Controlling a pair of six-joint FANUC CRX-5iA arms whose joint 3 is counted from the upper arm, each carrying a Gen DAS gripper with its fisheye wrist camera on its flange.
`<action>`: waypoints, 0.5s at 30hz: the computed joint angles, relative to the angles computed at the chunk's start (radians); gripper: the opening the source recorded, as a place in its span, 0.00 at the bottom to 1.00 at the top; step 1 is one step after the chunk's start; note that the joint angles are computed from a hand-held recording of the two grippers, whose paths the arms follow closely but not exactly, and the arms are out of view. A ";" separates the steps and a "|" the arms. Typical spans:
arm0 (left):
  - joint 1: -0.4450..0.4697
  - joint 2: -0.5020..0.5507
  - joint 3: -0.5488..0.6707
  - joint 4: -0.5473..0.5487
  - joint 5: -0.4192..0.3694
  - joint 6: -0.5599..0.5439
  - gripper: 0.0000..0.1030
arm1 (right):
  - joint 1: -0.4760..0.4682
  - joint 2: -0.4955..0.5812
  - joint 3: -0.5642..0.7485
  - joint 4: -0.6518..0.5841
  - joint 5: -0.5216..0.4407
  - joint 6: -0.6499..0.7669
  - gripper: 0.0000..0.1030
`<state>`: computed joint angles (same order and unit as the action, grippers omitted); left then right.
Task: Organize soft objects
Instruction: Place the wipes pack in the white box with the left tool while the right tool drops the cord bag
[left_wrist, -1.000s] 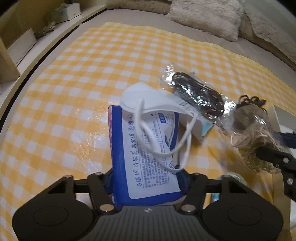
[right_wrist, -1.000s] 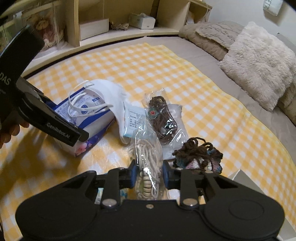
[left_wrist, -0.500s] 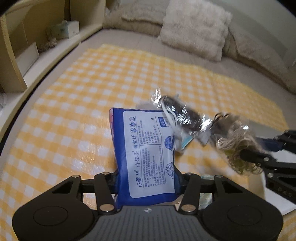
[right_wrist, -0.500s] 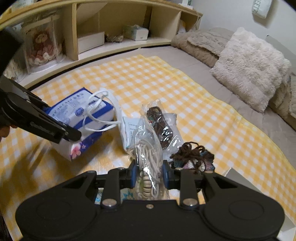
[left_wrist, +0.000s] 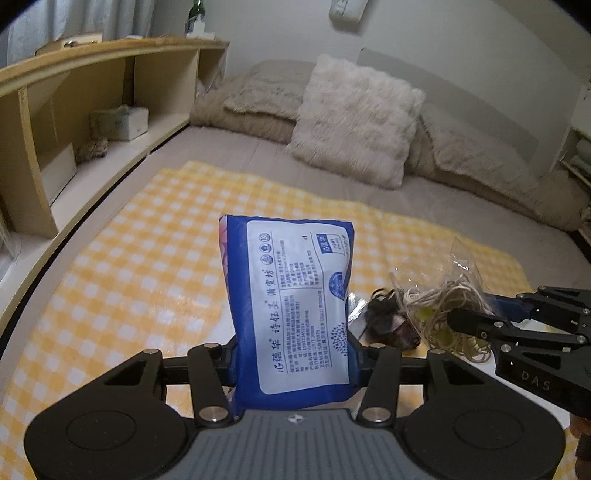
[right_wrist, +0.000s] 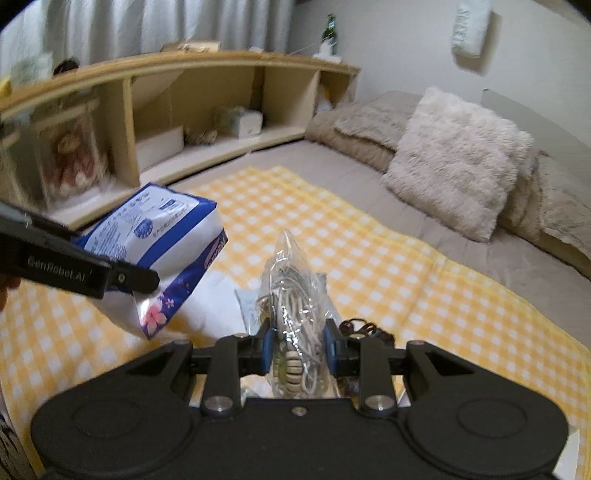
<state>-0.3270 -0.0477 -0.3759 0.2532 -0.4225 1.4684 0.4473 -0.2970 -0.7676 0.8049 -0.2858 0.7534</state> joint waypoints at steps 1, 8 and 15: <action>-0.006 0.002 0.000 0.010 0.007 -0.005 0.49 | -0.010 -0.012 -0.013 0.035 0.009 -0.045 0.27; -0.086 0.057 0.044 0.038 0.036 -0.014 0.49 | -0.083 -0.084 -0.082 0.218 0.017 -0.294 0.27; -0.178 0.125 0.039 0.253 0.092 -0.171 0.50 | -0.136 -0.161 -0.119 0.184 -0.046 -0.330 0.27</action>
<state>-0.5049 0.0772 -0.3373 0.5059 -0.3307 1.2979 0.3110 -0.4575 -0.8865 0.9894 -0.3315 0.4235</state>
